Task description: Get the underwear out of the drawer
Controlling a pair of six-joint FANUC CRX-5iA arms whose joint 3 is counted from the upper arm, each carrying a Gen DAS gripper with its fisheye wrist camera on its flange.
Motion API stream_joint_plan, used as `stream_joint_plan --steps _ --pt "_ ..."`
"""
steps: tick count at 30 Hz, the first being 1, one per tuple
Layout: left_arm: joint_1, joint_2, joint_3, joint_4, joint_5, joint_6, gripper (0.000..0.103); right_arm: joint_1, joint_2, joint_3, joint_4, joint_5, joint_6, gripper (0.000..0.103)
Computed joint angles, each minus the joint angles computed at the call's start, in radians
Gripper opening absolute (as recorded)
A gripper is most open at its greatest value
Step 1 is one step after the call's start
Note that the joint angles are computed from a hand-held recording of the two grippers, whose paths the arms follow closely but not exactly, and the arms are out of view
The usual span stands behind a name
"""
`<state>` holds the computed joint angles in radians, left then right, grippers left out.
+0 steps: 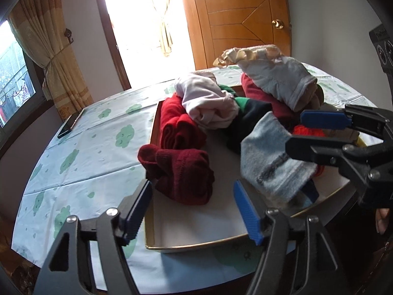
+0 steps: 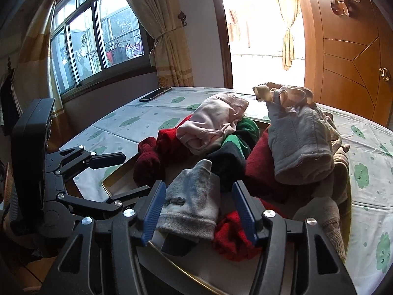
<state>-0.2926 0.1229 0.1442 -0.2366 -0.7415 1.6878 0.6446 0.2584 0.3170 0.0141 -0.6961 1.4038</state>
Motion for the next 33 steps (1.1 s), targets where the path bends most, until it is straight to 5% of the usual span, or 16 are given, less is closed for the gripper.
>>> stream_joint_plan --steps 7,13,17,22,33 --pt "-0.017 -0.080 -0.085 0.004 0.070 0.035 0.072 0.025 -0.133 -0.201 0.151 0.126 -0.140 0.066" --pt "-0.059 -0.167 -0.156 -0.092 0.147 0.174 0.086 0.045 -0.264 -0.459 0.528 0.317 -0.488 0.070" --pt "-0.092 -0.198 -0.170 -0.168 0.155 0.266 0.087 0.031 -0.314 -0.574 0.790 0.391 -0.727 0.073" --pt "-0.127 -0.213 -0.173 -0.244 0.148 0.338 0.088 0.008 -0.350 -0.641 0.952 0.446 -0.893 0.074" --pt "-0.176 -0.216 -0.166 -0.337 0.121 0.406 0.095 -0.003 -0.369 -0.678 1.017 0.472 -0.968 0.074"
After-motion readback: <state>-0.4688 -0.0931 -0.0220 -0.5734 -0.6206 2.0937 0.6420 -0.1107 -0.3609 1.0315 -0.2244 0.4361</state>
